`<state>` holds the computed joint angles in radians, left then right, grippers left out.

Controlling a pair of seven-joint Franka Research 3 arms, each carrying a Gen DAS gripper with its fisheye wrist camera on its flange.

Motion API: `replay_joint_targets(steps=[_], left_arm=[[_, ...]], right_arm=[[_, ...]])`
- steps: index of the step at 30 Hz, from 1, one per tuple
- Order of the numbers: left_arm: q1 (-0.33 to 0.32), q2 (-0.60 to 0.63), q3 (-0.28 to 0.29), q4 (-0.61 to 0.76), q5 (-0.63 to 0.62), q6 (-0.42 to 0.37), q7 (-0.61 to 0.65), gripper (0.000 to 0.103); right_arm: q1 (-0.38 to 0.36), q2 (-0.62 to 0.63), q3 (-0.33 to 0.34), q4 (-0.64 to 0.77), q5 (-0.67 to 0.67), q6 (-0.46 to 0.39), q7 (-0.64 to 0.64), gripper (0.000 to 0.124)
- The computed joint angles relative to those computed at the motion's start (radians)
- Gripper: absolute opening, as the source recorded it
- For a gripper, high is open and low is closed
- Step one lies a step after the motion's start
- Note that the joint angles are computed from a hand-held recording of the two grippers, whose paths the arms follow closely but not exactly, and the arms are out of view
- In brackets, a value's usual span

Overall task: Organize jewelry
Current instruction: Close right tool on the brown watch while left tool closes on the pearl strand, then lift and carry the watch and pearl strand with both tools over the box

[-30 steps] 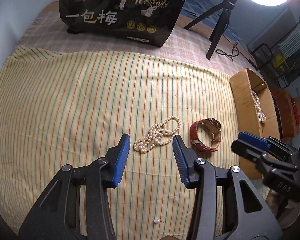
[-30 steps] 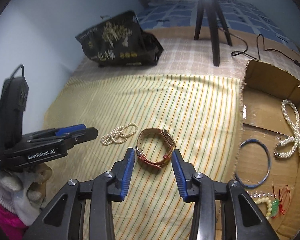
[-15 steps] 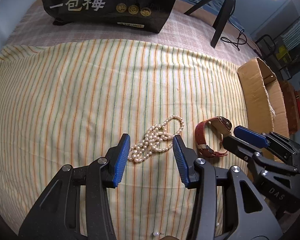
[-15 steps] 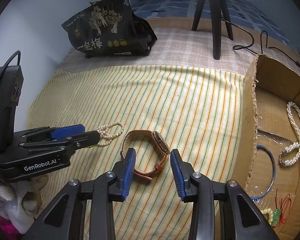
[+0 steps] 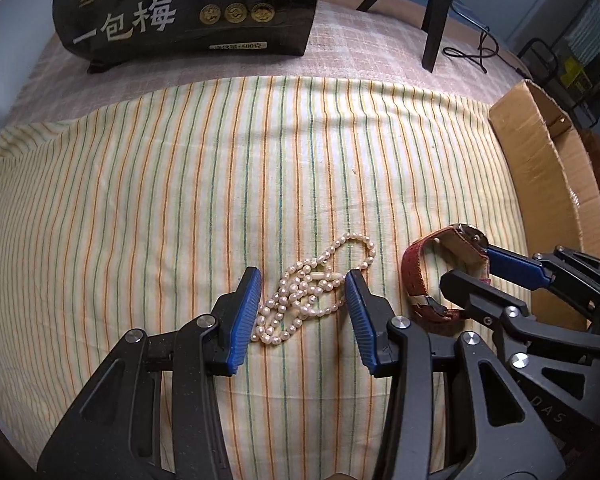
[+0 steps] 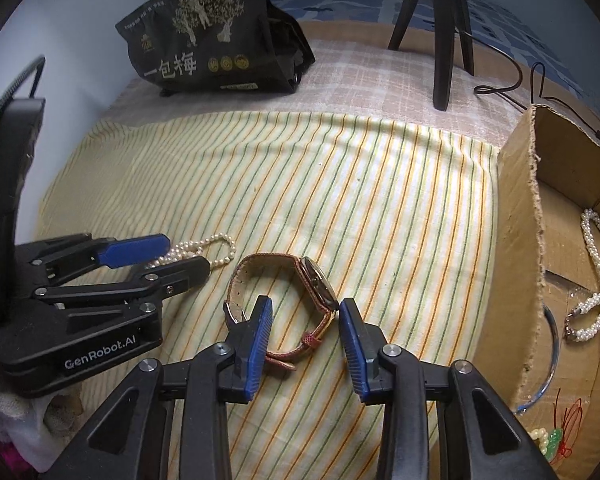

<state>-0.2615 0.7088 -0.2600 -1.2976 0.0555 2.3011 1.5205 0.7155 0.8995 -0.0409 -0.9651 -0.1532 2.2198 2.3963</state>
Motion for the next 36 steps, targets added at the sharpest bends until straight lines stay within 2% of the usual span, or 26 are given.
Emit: replay_joint_targets(steps=[3, 7, 10, 15, 23, 36], left_arm=[[-0.011, 0.004, 0.008, 0.002, 0.015, 0.011, -0.012, 0.03], [-0.007, -0.002, 0.013, -0.01, 0.025, 0.022, -0.019, 0.013], [0.004, -0.011, 0.008, -0.024, 0.019, 0.027, -0.02, 0.01], [0.013, -0.027, 0.006, -0.043, 0.01, 0.033, -0.026, 0.005], [0.047, -0.089, 0.0, -0.119, -0.012, 0.08, -0.031, 0.005], [0.128, -0.204, -0.049, -0.23, -0.158, 0.158, 0.033, 0.005]], right_arm=[[0.003, 0.021, -0.003, 0.034, -0.002, -0.025, -0.001, 0.035], [0.008, 0.023, -0.01, 0.036, -0.01, -0.034, 0.012, 0.026], [0.013, 0.014, -0.017, 0.023, -0.022, -0.035, 0.024, 0.016], [0.015, -0.015, -0.019, -0.024, -0.036, 0.002, 0.047, 0.013], [0.034, -0.04, -0.033, -0.042, -0.077, 0.031, 0.077, 0.013], [0.072, -0.17, -0.056, -0.192, -0.188, 0.092, 0.165, 0.013]])
